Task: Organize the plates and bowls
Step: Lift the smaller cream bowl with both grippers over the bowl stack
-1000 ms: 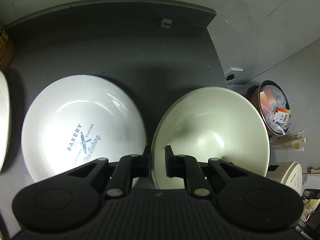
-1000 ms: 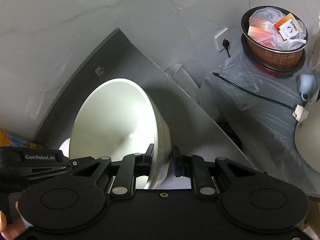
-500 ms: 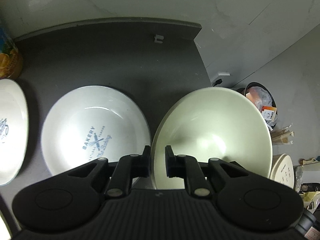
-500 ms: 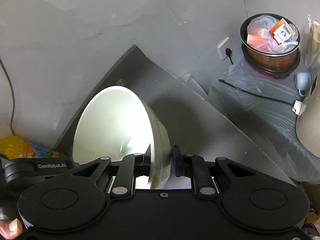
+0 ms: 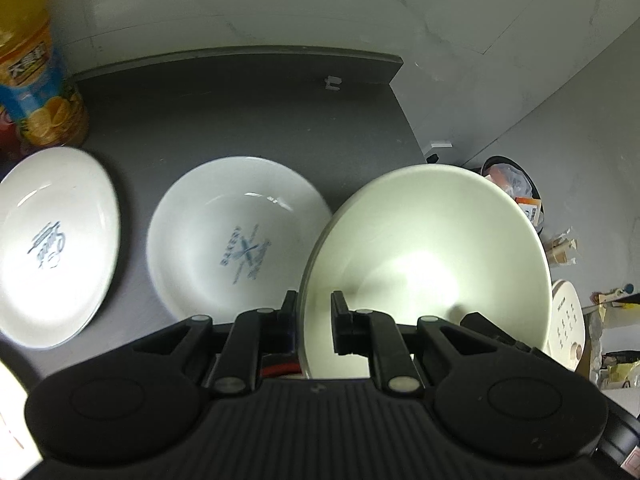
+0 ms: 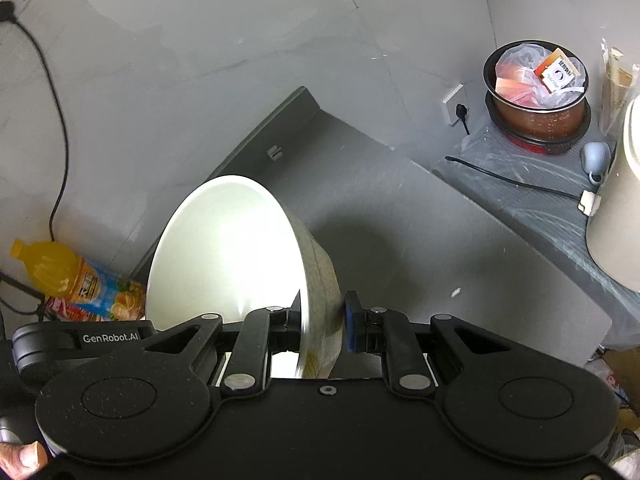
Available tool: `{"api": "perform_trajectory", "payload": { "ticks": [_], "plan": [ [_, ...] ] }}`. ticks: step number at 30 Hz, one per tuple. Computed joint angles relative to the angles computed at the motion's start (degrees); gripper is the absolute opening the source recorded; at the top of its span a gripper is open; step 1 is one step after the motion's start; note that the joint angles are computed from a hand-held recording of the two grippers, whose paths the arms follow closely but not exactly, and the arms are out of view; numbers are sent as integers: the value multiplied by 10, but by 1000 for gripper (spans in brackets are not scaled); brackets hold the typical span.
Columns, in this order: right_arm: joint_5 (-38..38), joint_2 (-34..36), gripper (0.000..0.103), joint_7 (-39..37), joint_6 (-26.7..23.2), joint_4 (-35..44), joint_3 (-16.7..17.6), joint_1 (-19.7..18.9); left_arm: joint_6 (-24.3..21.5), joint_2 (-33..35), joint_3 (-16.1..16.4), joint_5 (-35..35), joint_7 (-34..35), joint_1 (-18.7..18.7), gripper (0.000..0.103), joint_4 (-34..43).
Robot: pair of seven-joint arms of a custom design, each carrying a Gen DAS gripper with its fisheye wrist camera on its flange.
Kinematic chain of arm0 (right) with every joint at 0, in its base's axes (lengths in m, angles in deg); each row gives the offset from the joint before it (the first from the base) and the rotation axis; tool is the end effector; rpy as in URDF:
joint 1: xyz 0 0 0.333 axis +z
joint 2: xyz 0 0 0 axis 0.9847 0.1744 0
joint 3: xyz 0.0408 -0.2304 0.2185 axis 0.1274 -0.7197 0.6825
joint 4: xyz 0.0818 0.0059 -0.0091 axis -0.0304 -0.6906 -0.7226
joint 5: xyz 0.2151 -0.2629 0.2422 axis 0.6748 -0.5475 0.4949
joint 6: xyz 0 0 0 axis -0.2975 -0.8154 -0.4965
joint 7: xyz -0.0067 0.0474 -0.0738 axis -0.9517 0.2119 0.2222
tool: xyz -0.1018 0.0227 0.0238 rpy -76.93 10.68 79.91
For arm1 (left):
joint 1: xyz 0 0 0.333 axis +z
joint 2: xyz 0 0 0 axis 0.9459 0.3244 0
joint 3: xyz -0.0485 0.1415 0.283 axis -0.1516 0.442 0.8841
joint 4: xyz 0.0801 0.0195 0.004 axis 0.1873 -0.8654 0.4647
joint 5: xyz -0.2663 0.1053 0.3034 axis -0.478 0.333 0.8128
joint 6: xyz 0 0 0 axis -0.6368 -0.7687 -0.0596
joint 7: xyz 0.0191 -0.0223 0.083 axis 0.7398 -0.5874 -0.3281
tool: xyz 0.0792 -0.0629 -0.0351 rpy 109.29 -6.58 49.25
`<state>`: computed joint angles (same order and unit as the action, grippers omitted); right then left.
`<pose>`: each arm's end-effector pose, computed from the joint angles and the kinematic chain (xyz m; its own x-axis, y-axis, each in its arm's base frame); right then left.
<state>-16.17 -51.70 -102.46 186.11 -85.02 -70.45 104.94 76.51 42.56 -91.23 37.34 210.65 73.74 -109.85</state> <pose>0.4740 0.3381 0.4907 -0.7139 -0.5260 -0.4623 -0.3715 0.8441 -0.3867 0.6765 -0.0692 0.5124 -0.5377 -0.8020 0.2601 -0.8345 0.4620 -0.3004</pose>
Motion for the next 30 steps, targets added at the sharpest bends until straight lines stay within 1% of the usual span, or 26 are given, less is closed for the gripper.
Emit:
{"api": "perform_trajectory", "payload": {
  "ticks": [2,6,12,16,27,30],
  "plan": [
    [-2,4,17,6,-8,7,4,3,-7,-6,2,0,9,5,13,-2],
    [-6,12,17,20,-25,19,10,15,-36,-7,8,-4,20,17,14,8],
    [-6,20,17,43,-56,38,18,36,-49,-21,15,-9,46,31,14,-3],
    [-6,28,17,61,-68,47,21,49,-66,-28,20,-12,66,40,15,-12],
    [0,59,17,62,-103,88,22,85,-84,-40,34,-8,112,60,15,-30],
    [11,66,17,59,-105,93,20,91,-87,-39,35,-1,122,63,16,-30]
  ]
}}
